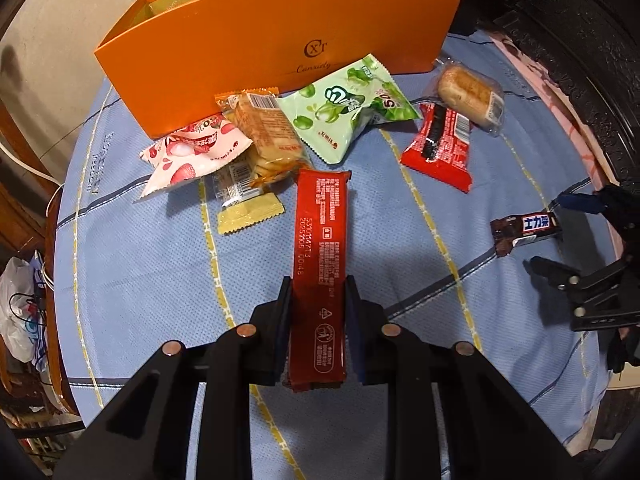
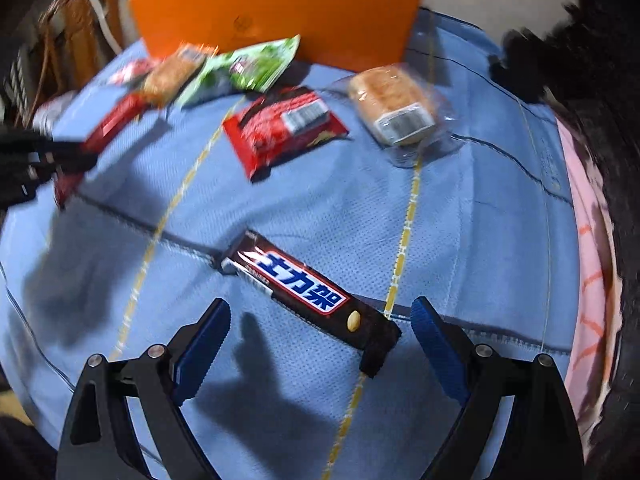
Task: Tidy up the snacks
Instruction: 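Grasp the red wafer bar with the left tool while the right tool grasps the chocolate bar, then carry both bars into the orange box and open both tools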
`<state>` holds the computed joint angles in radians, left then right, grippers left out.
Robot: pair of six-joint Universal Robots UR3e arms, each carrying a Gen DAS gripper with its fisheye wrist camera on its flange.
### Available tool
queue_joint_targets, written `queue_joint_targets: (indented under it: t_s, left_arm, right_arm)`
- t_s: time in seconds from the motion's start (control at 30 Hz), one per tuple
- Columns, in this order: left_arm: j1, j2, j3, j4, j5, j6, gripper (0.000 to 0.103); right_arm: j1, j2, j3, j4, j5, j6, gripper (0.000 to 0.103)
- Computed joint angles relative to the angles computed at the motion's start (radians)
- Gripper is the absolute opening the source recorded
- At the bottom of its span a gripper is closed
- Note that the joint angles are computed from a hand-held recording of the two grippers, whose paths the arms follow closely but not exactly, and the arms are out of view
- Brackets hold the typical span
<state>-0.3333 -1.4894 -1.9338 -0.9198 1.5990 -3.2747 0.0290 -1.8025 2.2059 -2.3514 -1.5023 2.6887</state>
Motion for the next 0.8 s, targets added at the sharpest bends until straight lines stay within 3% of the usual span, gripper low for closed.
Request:
queue_joint_targets:
  t_s: [0.1, 0.13, 0.17, 0.2, 0.23, 0.4, 0.63, 0.8]
  left_arm:
    - [0.01, 0.014, -0.008, -0.007, -0.015, -0.007, 0.024]
    - [0.013, 0.016, -0.009, -0.009, -0.019, -0.01, 0.024]
    - [0.014, 0.018, -0.011, -0.009, -0.02, -0.01, 0.024]
    - [0.012, 0.019, -0.013, -0.011, -0.018, -0.01, 0.024]
    - [0.012, 0.021, -0.014, -0.012, -0.017, -0.01, 0.024]
    - [0.009, 0.014, -0.001, -0.02, -0.014, -0.024, 0.024]
    - [0.016, 0.028, 0.061, -0.057, -0.002, -0.013, 0.024]
    - [0.03, 0.022, 0.188, -0.104, -0.004, 0.008, 0.024]
  right_arm:
    - [0.009, 0.027, -0.004, -0.031, -0.008, -0.03, 0.078]
    - [0.011, 0.041, -0.013, -0.023, -0.007, -0.044, 0.068]
    - [-0.01, 0.038, -0.023, 0.009, 0.028, -0.071, 0.064]
    - [-0.022, 0.041, -0.041, 0.044, 0.05, -0.08, 0.05]
    - [-0.025, 0.042, -0.051, 0.062, 0.058, -0.085, 0.043]
    - [-0.021, 0.033, -0.076, 0.101, 0.068, -0.102, 0.018]
    - [-0.065, -0.024, -0.164, 0.225, 0.185, -0.092, 0.018]
    - [-0.054, 0.019, -0.333, 0.263, 0.244, -0.058, 0.018]
